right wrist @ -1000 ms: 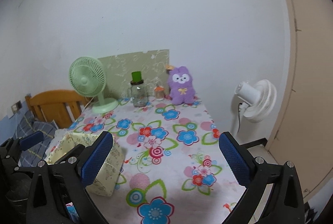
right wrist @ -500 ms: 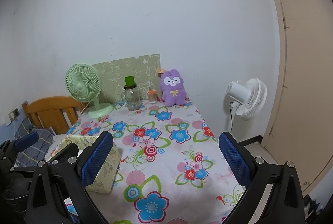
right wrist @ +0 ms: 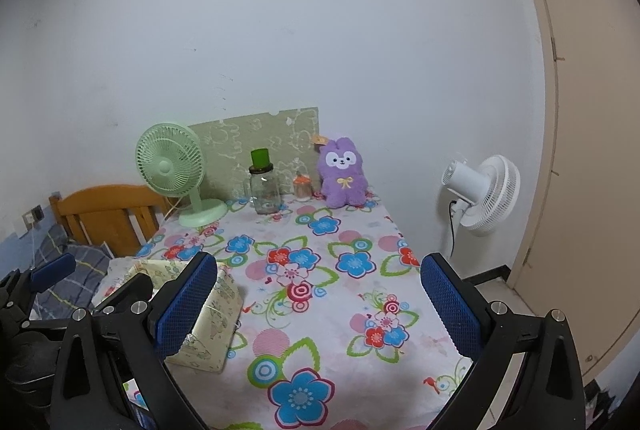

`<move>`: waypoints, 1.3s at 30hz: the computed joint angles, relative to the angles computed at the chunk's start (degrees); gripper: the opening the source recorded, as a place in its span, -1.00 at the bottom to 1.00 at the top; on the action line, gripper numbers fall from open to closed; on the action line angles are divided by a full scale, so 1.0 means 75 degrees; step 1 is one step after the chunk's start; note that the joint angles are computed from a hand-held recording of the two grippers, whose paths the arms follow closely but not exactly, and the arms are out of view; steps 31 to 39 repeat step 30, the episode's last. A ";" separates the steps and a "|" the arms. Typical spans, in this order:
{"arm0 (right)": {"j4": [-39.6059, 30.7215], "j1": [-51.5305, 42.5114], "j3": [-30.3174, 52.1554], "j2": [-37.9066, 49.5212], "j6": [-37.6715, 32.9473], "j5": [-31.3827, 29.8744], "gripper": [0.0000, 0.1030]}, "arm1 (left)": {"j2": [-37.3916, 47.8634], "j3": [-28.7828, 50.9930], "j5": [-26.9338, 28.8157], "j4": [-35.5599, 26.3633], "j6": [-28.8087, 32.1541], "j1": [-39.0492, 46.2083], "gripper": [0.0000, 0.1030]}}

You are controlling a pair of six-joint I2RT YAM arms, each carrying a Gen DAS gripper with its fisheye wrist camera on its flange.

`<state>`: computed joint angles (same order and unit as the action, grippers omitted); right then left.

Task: Organize soft objects

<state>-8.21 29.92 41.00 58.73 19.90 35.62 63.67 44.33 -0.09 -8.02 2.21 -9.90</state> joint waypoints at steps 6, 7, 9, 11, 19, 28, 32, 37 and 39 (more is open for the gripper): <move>0.0082 0.0054 0.0018 0.0038 -0.0094 -0.0016 1.00 | -0.0017 0.0000 0.0015 -0.0010 -0.0069 0.0087 0.99; 0.0094 0.0059 0.0016 0.0045 -0.0098 -0.0018 1.00 | -0.0014 0.0001 0.0011 -0.0009 -0.0073 0.0095 0.99; 0.0092 0.0065 0.0033 0.0064 -0.0094 -0.0026 1.00 | -0.0018 0.0004 0.0014 -0.0033 -0.0078 0.0118 0.99; 0.0112 0.0059 0.0039 0.0094 -0.0090 -0.0055 1.00 | -0.0007 0.0017 0.0056 -0.0061 -0.0085 0.0163 0.99; 0.0094 0.0103 0.0106 0.0148 -0.0113 -0.0022 1.00 | 0.0024 0.0005 0.0108 -0.0027 -0.0109 0.0249 0.99; 0.0081 0.0125 0.0145 0.0189 -0.0122 0.0004 1.00 | 0.0021 -0.0035 0.0093 0.0035 -0.0139 0.0301 0.99; 0.0086 0.0127 0.0155 0.0208 -0.0116 0.0003 0.99 | 0.0032 -0.0033 0.0089 0.0039 -0.0150 0.0301 0.99; 0.0086 0.0127 0.0155 0.0208 -0.0116 0.0003 0.99 | 0.0032 -0.0033 0.0089 0.0039 -0.0150 0.0301 0.99; 0.0086 0.0127 0.0155 0.0208 -0.0116 0.0003 0.99 | 0.0032 -0.0033 0.0089 0.0039 -0.0150 0.0301 0.99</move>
